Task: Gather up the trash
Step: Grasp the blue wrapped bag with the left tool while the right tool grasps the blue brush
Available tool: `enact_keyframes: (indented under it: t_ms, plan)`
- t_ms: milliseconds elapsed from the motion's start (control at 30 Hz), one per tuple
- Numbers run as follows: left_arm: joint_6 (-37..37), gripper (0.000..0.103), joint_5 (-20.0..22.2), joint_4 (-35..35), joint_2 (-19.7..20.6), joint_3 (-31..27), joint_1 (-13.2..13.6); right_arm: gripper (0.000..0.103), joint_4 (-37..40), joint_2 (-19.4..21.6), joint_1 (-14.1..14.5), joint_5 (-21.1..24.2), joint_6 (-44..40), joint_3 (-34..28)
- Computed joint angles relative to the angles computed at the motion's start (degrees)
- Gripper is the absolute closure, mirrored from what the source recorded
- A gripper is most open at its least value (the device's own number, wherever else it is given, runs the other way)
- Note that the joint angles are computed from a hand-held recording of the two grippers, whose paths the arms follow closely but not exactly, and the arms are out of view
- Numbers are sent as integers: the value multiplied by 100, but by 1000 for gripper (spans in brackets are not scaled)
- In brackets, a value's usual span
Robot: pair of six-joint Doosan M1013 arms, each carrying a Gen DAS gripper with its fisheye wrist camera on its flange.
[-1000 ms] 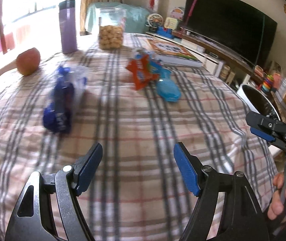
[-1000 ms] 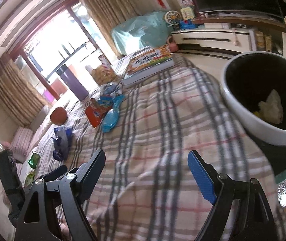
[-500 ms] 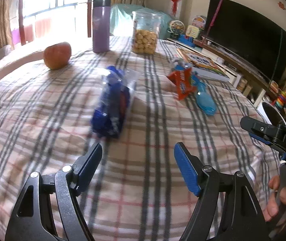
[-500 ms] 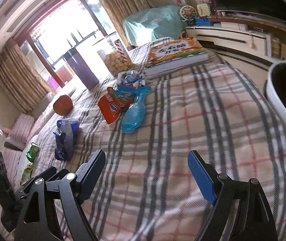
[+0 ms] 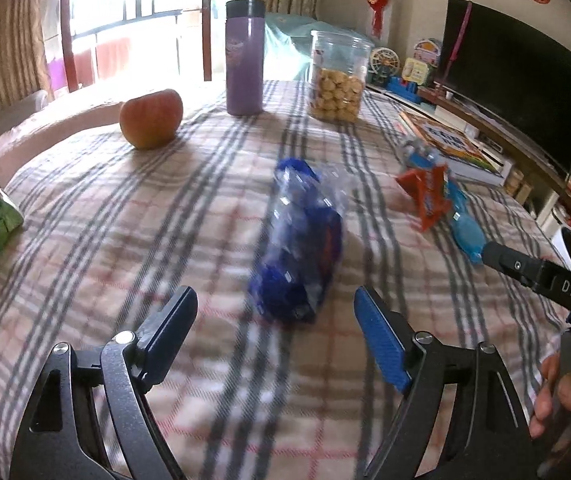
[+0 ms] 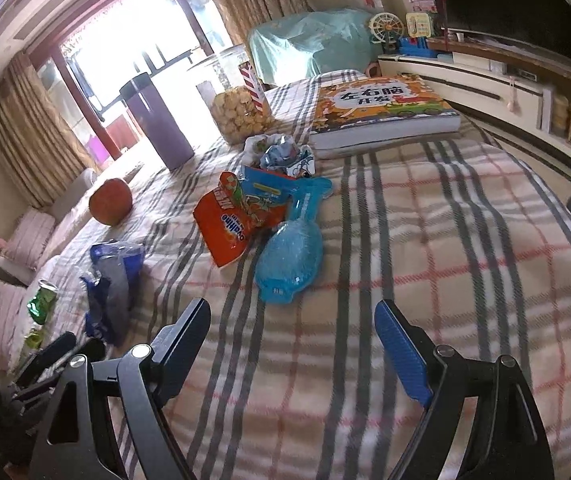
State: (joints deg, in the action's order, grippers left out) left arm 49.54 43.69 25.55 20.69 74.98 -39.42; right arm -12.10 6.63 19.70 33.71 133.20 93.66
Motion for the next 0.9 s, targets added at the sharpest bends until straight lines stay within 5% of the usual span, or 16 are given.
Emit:
enact_keyframes:
  t_ms: [233, 333, 400, 467, 500, 900]
  plan:
    - [93, 20, -189, -80, 149, -166, 113, 18, -96, 287, -38, 265, -74, -333]
    - [351, 35, -221, -232, 198, -204, 107, 20, -352, 431, 10, 551, -99, -513]
    - [693, 57, -156, -502, 249, -276, 107, 32, -596, 499, 64, 746, -72, -601]
    - [785, 62, -94, -540, 277, -317, 85, 57, -783, 514, 101, 867, -42, -627]
    - [821, 64, -131, -592, 271, -315, 81, 57, -855, 509, 110, 905, -16, -624]
    - [1717, 70, -367, -1730, 192, -303, -57, 57, -131, -133, -97, 104, -173, 133]
